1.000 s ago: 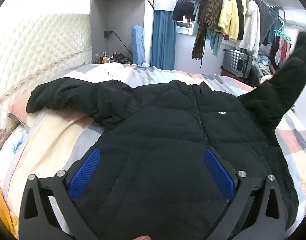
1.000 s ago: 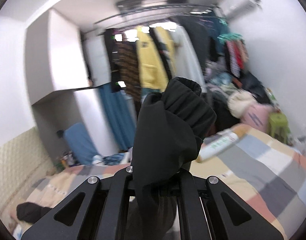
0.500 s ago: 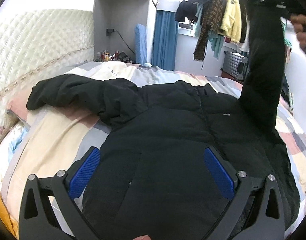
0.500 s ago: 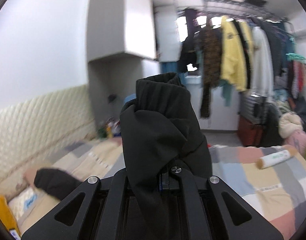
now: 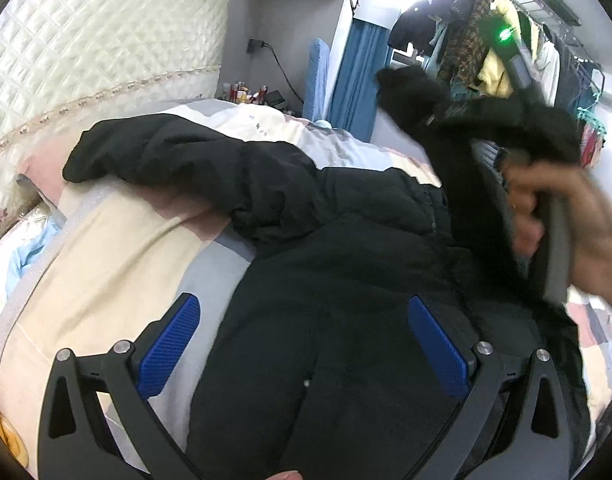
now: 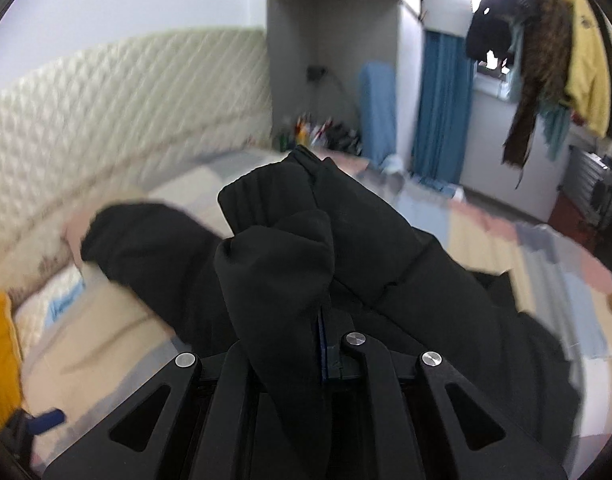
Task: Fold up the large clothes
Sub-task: 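Carry the held sleeve across the jacket body toward the other sleeve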
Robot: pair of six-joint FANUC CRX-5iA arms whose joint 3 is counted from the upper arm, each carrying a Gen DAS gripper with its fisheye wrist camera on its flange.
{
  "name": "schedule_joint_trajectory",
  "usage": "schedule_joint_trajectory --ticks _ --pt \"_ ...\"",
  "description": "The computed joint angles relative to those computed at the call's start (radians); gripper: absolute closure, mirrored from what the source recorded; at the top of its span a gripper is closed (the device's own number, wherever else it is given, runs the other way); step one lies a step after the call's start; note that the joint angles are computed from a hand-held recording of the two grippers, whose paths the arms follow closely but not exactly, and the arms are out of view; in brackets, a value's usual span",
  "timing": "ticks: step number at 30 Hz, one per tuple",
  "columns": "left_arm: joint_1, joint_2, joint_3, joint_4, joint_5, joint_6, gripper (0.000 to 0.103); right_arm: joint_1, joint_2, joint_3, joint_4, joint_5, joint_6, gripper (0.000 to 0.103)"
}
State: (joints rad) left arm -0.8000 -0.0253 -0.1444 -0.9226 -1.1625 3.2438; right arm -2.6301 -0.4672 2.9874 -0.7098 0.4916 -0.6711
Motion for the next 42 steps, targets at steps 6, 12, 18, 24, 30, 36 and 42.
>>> schedule_joint_trajectory --ticks 6,12,18,24,30,36,42 --pt "0.059 0.014 -0.01 0.014 0.055 0.003 0.0 0.007 -0.108 -0.046 0.056 0.039 -0.035 0.095" --pt "0.095 0.02 -0.018 0.038 0.081 -0.008 0.0 0.005 -0.184 -0.078 0.095 0.064 -0.053 0.095" --pt "0.118 0.006 -0.039 0.054 0.114 0.012 0.0 -0.002 -0.181 -0.061 0.046 0.075 0.004 0.095" --pt "0.109 0.002 -0.035 0.046 0.079 0.001 0.0 -0.008 -0.148 -0.082 0.093 0.145 -0.011 0.08" --pt "0.101 0.003 -0.029 0.05 0.065 -0.007 0.0 -0.016 -0.047 0.023 0.001 0.125 0.122 0.036" --pt "0.076 0.026 0.0 0.038 0.049 -0.039 0.0 -0.04 0.079 0.173 -0.175 0.047 0.268 0.032" --pt "0.067 0.047 0.022 0.042 0.069 -0.071 0.0 -0.07 0.199 0.381 -0.504 -0.097 0.521 0.031"
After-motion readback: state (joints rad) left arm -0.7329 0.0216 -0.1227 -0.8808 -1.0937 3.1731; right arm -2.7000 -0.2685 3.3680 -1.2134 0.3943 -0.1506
